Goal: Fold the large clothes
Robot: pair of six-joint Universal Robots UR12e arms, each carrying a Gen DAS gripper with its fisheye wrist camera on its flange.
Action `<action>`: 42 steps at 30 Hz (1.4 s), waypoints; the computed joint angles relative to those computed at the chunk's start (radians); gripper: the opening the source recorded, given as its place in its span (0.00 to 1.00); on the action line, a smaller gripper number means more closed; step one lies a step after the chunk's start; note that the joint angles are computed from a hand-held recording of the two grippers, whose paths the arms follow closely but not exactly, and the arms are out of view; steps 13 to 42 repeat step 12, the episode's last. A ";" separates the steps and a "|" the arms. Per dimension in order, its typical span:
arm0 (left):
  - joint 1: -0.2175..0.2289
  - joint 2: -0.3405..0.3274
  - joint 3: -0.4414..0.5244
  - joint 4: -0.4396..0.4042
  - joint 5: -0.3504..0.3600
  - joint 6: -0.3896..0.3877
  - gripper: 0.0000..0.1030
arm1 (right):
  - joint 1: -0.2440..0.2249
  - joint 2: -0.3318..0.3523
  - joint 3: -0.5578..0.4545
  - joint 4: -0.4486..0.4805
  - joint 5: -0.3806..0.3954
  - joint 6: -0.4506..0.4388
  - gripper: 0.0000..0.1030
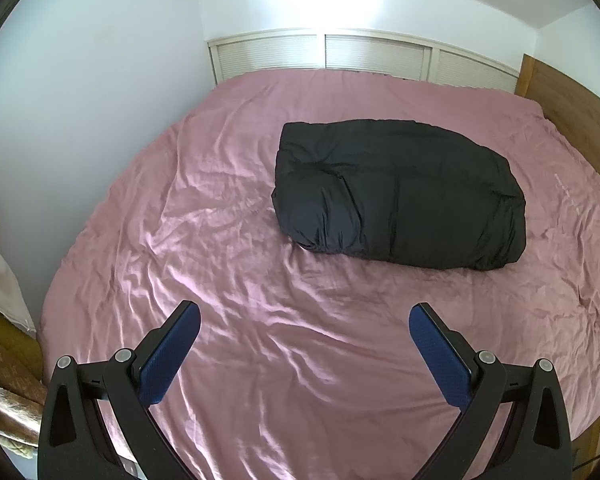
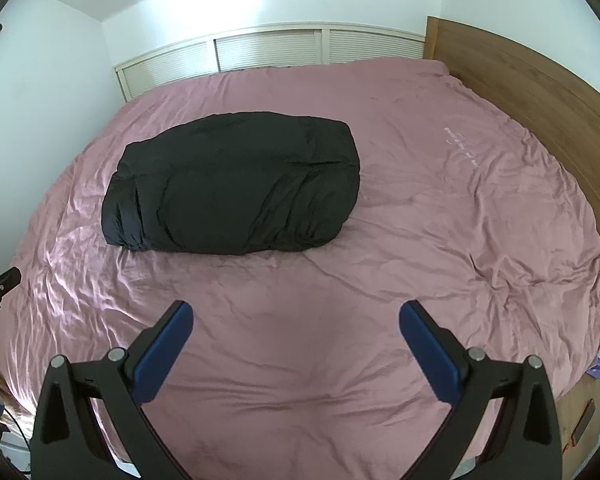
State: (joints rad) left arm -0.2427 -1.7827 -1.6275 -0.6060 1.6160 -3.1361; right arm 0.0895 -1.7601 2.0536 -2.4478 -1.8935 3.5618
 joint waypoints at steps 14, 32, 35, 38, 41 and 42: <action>-0.002 -0.009 0.011 -0.035 -0.022 0.011 0.99 | 0.000 -0.001 -0.002 0.015 -0.012 0.013 1.00; -0.002 -0.009 0.011 -0.035 -0.022 0.011 0.99 | 0.000 -0.001 -0.002 0.015 -0.012 0.013 1.00; -0.002 -0.009 0.011 -0.035 -0.022 0.011 0.99 | 0.000 -0.001 -0.002 0.015 -0.012 0.013 1.00; -0.002 -0.009 0.011 -0.035 -0.022 0.011 0.99 | 0.000 -0.001 -0.002 0.015 -0.012 0.013 1.00; -0.002 -0.009 0.011 -0.035 -0.022 0.011 0.99 | 0.000 -0.001 -0.002 0.015 -0.012 0.013 1.00; -0.002 -0.009 0.011 -0.035 -0.022 0.011 0.99 | 0.000 -0.001 -0.002 0.015 -0.012 0.013 1.00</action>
